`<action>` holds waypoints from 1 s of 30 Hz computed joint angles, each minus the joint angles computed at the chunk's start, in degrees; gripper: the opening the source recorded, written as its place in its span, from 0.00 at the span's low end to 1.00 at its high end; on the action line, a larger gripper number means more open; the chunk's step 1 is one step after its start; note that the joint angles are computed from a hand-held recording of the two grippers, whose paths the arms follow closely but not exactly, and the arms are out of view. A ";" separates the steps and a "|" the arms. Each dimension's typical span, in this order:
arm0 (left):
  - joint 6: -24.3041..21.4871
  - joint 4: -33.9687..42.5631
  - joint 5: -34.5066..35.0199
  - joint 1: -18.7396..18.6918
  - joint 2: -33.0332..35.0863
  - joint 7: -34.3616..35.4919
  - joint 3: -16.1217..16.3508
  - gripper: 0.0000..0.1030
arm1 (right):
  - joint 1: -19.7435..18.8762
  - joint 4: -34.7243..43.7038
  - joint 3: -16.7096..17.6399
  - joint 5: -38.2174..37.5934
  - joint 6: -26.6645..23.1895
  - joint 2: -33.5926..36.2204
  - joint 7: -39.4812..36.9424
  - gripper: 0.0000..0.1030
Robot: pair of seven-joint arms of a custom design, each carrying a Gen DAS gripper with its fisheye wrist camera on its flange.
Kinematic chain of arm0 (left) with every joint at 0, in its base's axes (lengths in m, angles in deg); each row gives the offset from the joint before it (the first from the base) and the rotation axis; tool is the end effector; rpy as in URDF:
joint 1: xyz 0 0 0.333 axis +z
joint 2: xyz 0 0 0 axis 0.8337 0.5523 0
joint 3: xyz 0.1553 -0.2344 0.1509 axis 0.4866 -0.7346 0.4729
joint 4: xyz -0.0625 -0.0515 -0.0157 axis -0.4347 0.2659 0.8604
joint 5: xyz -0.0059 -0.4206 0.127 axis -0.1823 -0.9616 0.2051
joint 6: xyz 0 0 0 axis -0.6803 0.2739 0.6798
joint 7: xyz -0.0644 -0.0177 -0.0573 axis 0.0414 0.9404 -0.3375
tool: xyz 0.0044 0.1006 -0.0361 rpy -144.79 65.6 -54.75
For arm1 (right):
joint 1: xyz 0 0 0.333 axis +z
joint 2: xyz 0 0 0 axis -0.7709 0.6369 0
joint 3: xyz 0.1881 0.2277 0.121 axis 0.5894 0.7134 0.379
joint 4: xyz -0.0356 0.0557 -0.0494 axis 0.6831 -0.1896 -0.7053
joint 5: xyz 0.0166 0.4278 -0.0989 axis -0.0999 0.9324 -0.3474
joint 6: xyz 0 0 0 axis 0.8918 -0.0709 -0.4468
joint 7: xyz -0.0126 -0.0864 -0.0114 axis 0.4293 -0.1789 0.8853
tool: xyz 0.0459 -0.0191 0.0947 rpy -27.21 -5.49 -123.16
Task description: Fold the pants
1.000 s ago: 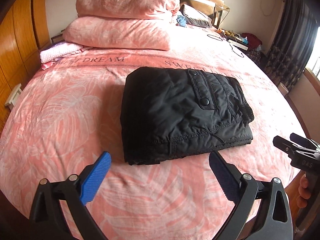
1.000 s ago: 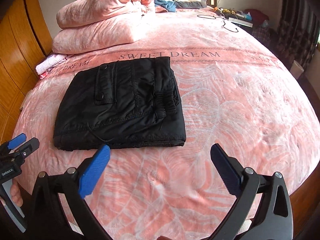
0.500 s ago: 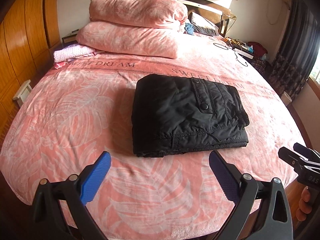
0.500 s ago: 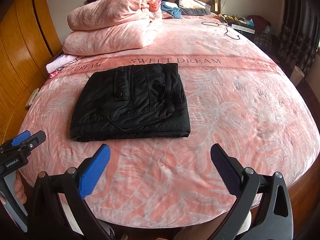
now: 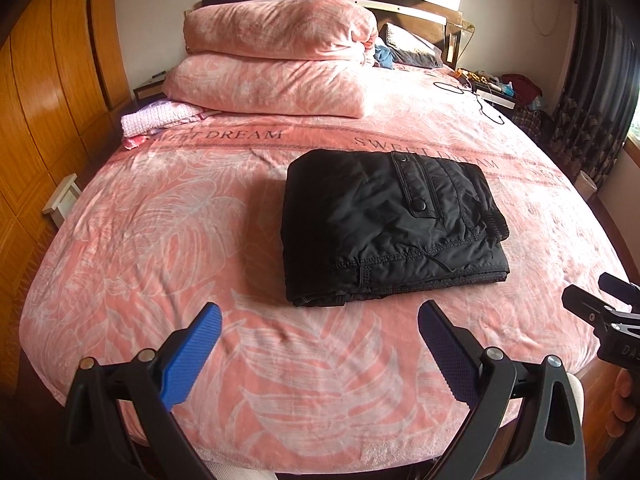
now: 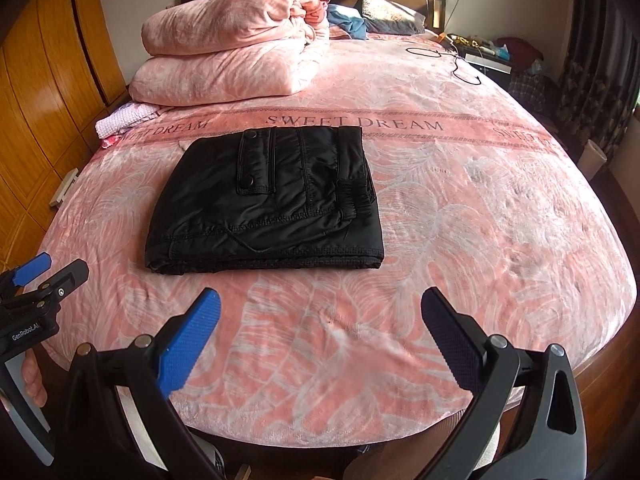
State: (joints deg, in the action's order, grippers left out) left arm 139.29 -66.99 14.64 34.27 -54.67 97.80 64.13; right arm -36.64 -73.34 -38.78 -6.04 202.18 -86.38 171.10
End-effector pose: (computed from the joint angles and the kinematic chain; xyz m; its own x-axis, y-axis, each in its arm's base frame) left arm 0.5394 -0.3961 0.4613 -0.1233 -0.9895 0.0751 -0.7889 0.0518 -0.6123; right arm 0.4760 0.2265 0.4849 -0.1789 -0.9838 -0.0114 -0.8063 0.1532 -0.5713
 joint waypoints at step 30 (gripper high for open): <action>-2.07 1.62 0.02 -0.35 1.67 1.09 0.48 0.96 | 0.58 1.28 -0.78 0.61 0.79 2.49 -0.62 0.97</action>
State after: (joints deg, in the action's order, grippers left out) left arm 137.22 -65.37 14.65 33.92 -53.00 98.89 64.61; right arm -36.05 -72.06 -39.56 -5.43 202.97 -83.90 170.47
